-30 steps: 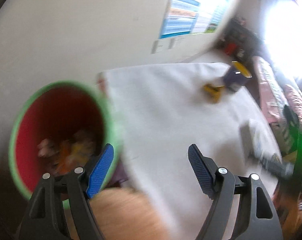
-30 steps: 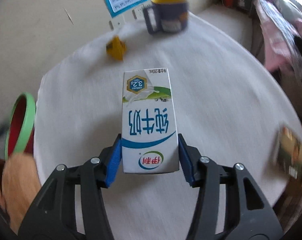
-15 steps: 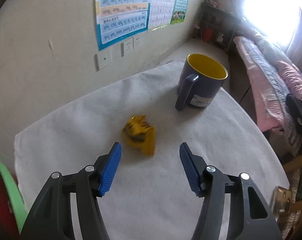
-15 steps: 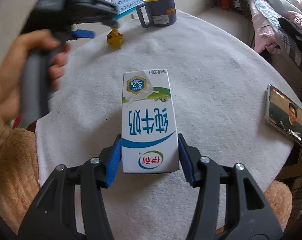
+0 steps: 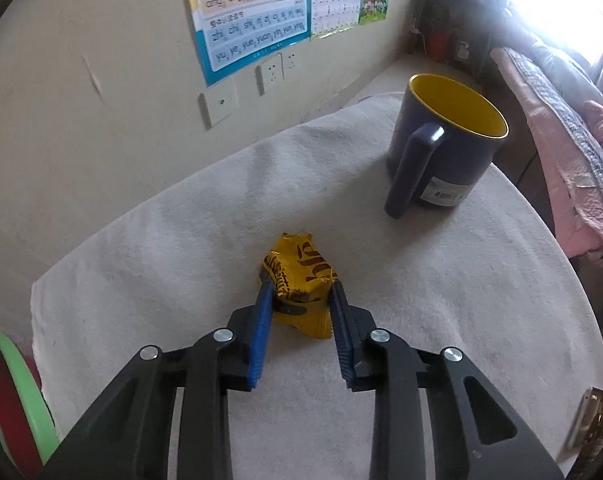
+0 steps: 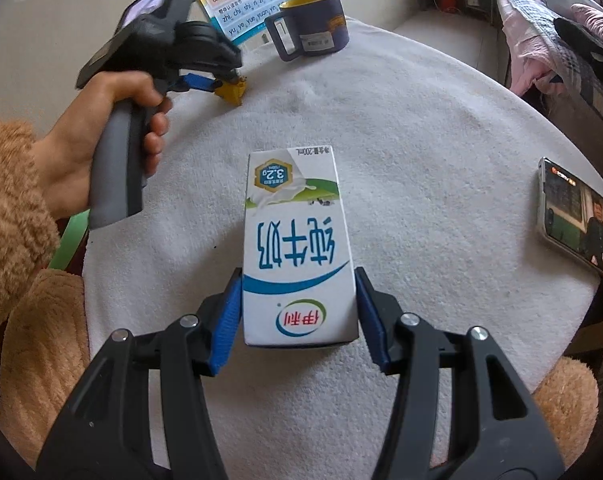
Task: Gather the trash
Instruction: 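Grasp the white milk carton with the right gripper while the left gripper grasps the gold wrapper, then carry the milk carton and gold wrapper over the red bucket with both grippers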
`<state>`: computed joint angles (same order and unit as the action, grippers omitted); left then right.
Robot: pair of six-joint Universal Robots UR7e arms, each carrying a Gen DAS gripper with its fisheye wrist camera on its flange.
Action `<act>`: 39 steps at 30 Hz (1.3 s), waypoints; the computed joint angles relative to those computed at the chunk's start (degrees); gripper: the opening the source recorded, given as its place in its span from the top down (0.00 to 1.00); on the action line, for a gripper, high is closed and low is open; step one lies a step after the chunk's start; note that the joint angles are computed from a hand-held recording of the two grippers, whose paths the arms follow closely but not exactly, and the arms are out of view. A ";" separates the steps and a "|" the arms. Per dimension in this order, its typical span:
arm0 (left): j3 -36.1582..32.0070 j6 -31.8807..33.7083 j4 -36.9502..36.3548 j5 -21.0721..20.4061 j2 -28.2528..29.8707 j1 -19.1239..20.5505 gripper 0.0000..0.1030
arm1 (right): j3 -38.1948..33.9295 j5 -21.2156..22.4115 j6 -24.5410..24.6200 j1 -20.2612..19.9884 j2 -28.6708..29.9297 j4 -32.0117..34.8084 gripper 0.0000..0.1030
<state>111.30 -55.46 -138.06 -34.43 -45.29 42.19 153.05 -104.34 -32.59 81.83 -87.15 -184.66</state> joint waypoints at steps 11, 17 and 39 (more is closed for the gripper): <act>15.87 -10.34 1.79 -6.07 -10.61 -11.38 0.75 | 0.05 0.01 0.17 -0.10 -0.18 0.16 0.49; 21.85 -19.14 8.84 -10.23 -17.11 -19.47 0.75 | 0.15 -1.72 -0.10 1.10 1.08 -1.38 0.49; 27.74 -20.46 0.86 -19.91 -16.67 -21.31 0.70 | 0.73 -11.41 -2.47 7.30 8.53 -10.92 0.48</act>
